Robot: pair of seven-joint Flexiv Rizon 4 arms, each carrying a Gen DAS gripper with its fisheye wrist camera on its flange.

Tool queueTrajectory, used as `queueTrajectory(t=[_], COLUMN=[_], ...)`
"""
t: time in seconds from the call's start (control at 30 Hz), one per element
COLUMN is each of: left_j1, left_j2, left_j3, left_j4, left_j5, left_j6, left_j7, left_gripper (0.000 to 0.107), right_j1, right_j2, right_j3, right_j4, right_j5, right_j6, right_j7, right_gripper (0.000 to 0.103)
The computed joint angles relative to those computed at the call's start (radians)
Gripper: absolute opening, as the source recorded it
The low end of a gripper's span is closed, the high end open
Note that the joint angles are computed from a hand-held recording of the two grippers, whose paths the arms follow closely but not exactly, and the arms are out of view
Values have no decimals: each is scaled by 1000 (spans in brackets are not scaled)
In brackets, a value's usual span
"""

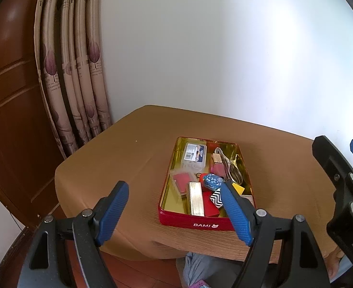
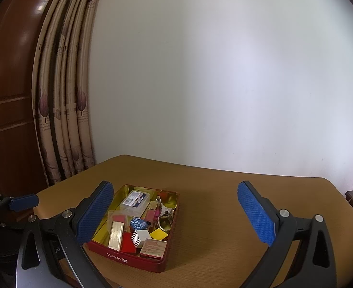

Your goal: Organize rigid objects

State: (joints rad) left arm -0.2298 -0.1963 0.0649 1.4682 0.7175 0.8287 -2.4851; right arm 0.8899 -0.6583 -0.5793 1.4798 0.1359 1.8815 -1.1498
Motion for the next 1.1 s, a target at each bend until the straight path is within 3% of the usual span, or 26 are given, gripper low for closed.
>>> queueTrajectory(t=[0.83, 1.1], left_j1=[-5, -28], left_j2=[-14, -36], left_j3=[-2, 0], left_j4=[-12, -40], left_j5=[-15, 23], left_j6=[-19, -64], left_j7=[12, 30], left_gripper=[81, 84], right_j1=[30, 25], right_j2=[5, 6], right_j3=[-32, -25], right_j4=[15, 14], right_j5=[-6, -11], right_j6=[-8, -9], right_j7=[13, 19], right_gripper=[102, 102])
